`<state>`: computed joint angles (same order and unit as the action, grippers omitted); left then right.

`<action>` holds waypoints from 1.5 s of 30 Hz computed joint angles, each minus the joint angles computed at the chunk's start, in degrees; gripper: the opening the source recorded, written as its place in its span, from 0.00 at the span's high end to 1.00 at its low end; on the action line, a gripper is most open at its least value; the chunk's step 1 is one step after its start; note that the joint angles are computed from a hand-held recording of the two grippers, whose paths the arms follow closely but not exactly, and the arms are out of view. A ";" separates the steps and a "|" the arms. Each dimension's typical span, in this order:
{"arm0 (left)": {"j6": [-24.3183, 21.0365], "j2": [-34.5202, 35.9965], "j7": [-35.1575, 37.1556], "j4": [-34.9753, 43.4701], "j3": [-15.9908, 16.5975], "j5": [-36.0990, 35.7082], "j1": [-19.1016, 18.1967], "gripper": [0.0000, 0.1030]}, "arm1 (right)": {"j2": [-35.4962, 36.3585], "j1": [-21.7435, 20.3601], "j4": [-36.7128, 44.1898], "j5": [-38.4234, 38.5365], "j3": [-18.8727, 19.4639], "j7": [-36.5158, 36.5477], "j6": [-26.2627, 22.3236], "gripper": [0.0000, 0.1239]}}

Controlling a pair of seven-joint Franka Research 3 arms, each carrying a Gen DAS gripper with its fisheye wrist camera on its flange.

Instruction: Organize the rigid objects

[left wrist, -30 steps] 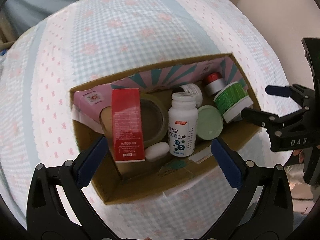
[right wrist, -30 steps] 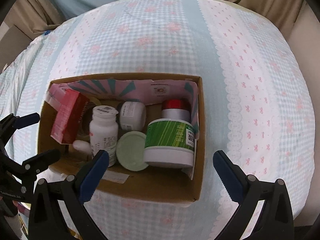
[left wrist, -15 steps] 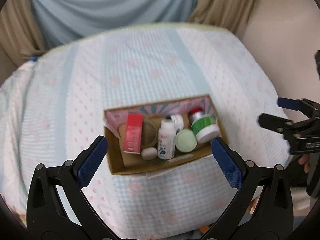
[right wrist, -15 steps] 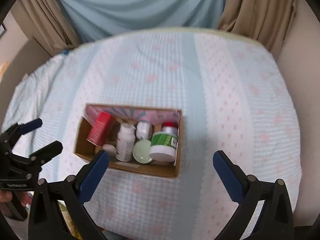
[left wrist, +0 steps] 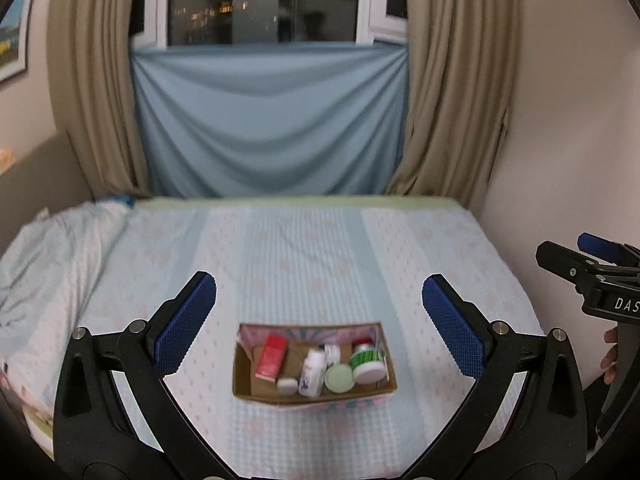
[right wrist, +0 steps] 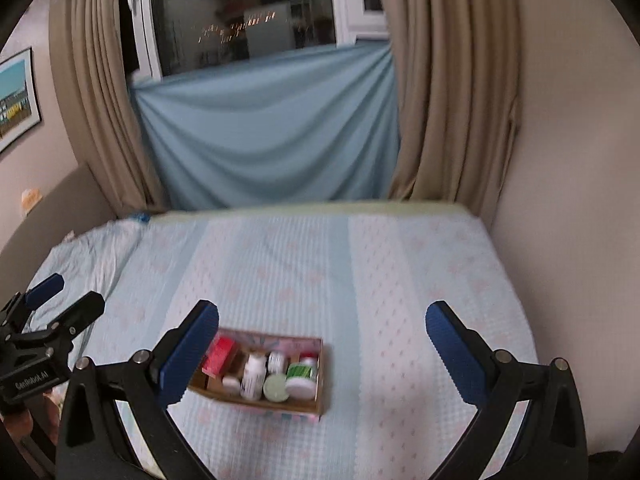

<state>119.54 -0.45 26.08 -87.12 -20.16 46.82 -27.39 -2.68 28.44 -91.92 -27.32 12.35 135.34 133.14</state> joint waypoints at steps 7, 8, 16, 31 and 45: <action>0.87 -1.09 -4.26 -0.56 -0.70 2.11 -0.61 0.00 | -3.35 -0.97 -3.29 -6.47 1.59 3.65 1.31 0.17; 0.97 -1.23 -4.38 -0.73 -0.80 2.01 -0.61 0.00 | -3.63 -1.14 -3.69 -6.52 1.71 3.81 1.45 0.17; 0.03 -1.25 -4.16 -0.46 -1.32 3.00 -0.63 0.00 | -4.54 -2.38 -4.88 -8.20 2.57 5.77 1.57 0.17; -1.34 -0.56 -2.70 0.81 -1.28 4.50 -1.49 0.00 | -5.11 -2.99 -5.29 -8.56 3.16 6.54 1.03 0.17; -1.58 0.53 -1.80 2.34 -0.86 4.72 -1.89 0.00 | -5.02 -2.93 -5.02 -9.27 3.34 7.38 0.17 0.17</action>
<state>117.96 0.08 24.28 -84.79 -21.02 51.54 -29.28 -7.69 25.50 -96.94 -36.60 15.69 142.72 133.31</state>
